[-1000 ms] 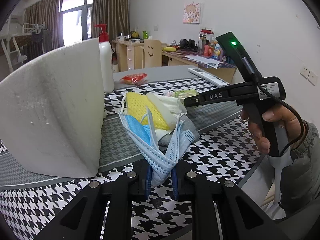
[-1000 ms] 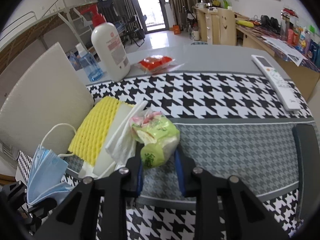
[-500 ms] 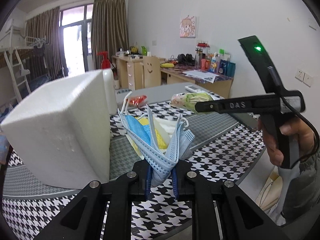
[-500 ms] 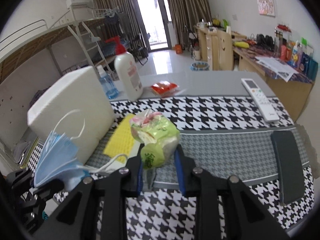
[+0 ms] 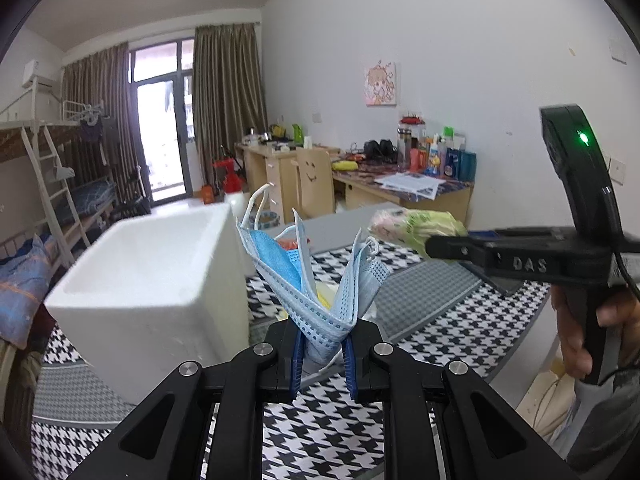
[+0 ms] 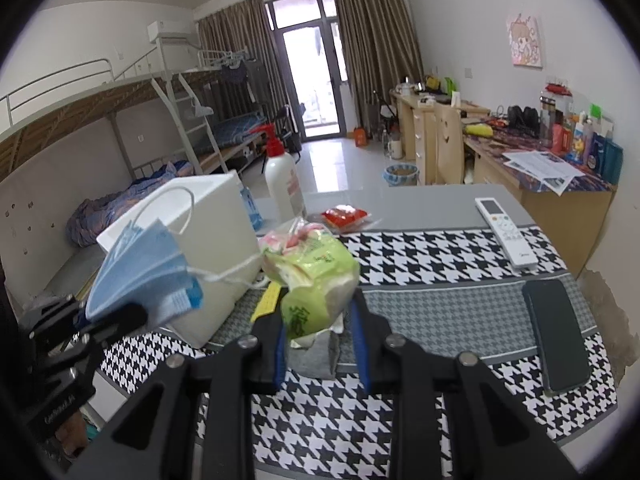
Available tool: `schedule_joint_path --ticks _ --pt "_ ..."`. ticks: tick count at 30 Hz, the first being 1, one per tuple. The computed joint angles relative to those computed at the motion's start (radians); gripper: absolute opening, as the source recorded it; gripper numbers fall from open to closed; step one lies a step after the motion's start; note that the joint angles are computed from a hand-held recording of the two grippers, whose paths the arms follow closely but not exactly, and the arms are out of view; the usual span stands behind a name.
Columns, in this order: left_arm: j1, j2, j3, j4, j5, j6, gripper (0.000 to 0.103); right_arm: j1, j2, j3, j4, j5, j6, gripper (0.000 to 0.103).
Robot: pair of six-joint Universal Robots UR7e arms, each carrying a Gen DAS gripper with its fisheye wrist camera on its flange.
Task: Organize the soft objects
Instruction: 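Lift the mask with the left tool while the right tool lifts the snack bag, then carry the snack bag over the foam box and release it inside with the right tool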
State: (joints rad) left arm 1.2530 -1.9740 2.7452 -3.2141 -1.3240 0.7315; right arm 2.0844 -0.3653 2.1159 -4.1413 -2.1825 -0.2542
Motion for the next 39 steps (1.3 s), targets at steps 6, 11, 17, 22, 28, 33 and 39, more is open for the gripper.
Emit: schedule_joint_path --ticks 6,11,17,22,28,33,39 --pt "-0.029 -0.010 -0.019 -0.012 0.008 -0.018 0.017 0.027 0.004 -0.008 -0.034 0.002 -0.022 0.031" --pt "-0.045 0.005 -0.040 -0.053 0.023 -0.024 0.017 0.036 -0.001 -0.020 -0.039 0.011 -0.038 0.031" --pt "-0.042 0.011 -0.081 -0.069 0.046 -0.030 0.017 0.046 0.003 -0.048 -0.025 0.032 -0.044 0.031" --pt "-0.019 0.030 -0.117 -0.092 0.036 -0.032 0.017 0.061 0.014 -0.081 -0.002 0.040 -0.057 0.031" --pt "0.017 0.049 -0.153 -0.110 0.029 -0.024 0.017 0.076 0.030 -0.115 0.013 0.047 -0.068 0.031" --pt "0.042 0.053 -0.159 -0.141 0.020 -0.007 0.017 0.085 0.040 -0.148 0.052 0.056 -0.067 0.031" --pt "0.055 0.061 -0.173 -0.165 0.026 0.001 0.017 0.086 0.051 -0.193 0.112 0.082 -0.075 0.031"
